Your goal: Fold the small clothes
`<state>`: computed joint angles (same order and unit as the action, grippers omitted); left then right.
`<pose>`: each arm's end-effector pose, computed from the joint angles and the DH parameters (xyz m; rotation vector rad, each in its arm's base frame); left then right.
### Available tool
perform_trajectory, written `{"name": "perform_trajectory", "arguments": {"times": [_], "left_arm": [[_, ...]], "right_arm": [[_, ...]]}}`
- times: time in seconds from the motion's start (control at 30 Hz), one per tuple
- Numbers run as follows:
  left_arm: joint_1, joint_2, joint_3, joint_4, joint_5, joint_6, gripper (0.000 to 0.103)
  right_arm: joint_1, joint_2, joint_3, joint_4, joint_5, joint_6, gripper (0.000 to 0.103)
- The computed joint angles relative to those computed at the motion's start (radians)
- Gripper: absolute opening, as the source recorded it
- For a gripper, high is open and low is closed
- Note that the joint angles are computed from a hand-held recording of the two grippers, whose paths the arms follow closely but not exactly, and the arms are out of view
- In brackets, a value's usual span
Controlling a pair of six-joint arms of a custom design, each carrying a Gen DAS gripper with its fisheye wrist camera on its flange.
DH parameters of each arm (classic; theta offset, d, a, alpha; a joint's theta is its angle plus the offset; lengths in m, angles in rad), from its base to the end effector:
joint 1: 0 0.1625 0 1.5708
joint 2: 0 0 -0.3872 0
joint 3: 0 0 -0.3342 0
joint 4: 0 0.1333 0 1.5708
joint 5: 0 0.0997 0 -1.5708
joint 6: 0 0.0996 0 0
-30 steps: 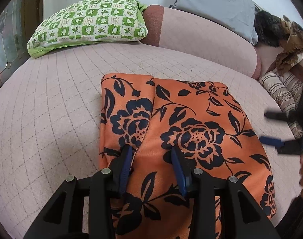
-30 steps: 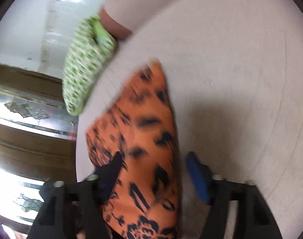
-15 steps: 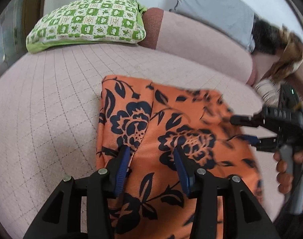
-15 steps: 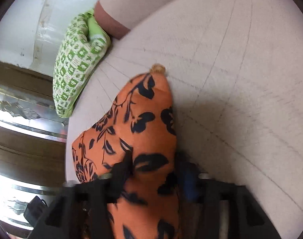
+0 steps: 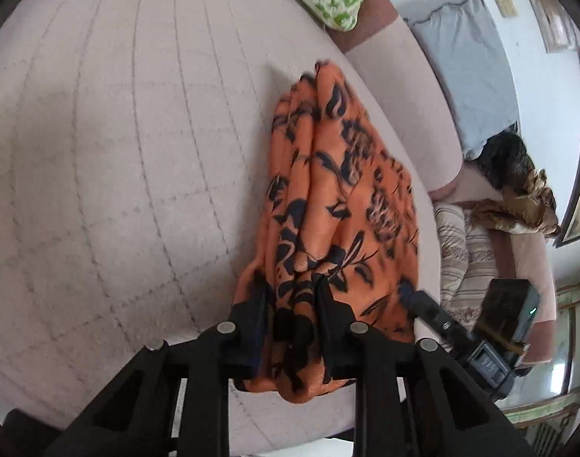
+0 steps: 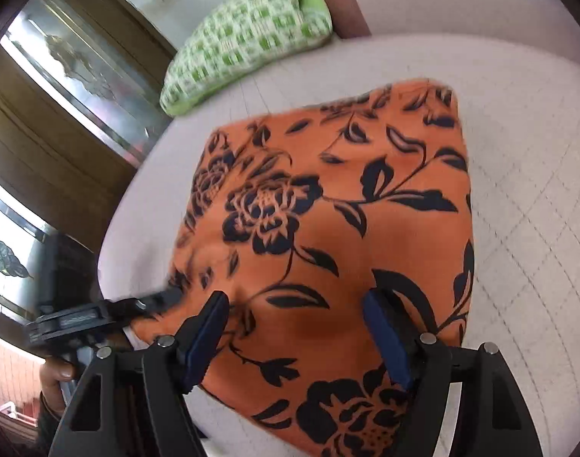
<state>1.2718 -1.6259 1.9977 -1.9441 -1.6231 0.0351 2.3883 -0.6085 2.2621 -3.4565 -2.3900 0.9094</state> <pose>0.0076 -0.4103 0.3284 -0.5138 -3.0465 -0.0083 0.3352 -0.2313 0.0075 -0.2489 -2.5711 1.0467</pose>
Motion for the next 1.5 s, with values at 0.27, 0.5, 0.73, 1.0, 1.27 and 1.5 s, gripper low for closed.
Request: {"name": "perform_trajectory", "arguments": {"times": [0.27,0.5,0.73,1.0,1.27,1.5], "left_arm": [[-0.085,0.033,-0.014,-0.154,0.019,0.031,0.076],[-0.060,0.339,-0.170,-0.154,0.008,0.032,0.025],[-0.048,0.365,-0.176,-0.167,-0.005,0.097,0.027],[-0.115,0.113,-0.049,-0.187,0.035,0.170,0.045],[-0.140,0.059,0.050,-0.169,0.232,0.147,0.053],[-0.197,-0.023,0.112,-0.243,0.254,0.178,0.062]], "right_arm": [[-0.014,-0.028,0.061,-0.112,0.075,0.022,0.078],[-0.029,-0.010,0.027,-0.105,0.085,-0.016,0.079],[-0.035,0.005,0.076,-0.229,0.118,-0.024,0.079],[0.006,-0.055,0.080,-0.166,0.110,0.015,0.079],[-0.148,0.009,0.170,-0.536,0.193,0.008,0.087],[-0.063,-0.059,0.133,-0.526,0.122,-0.090,0.089]]}}
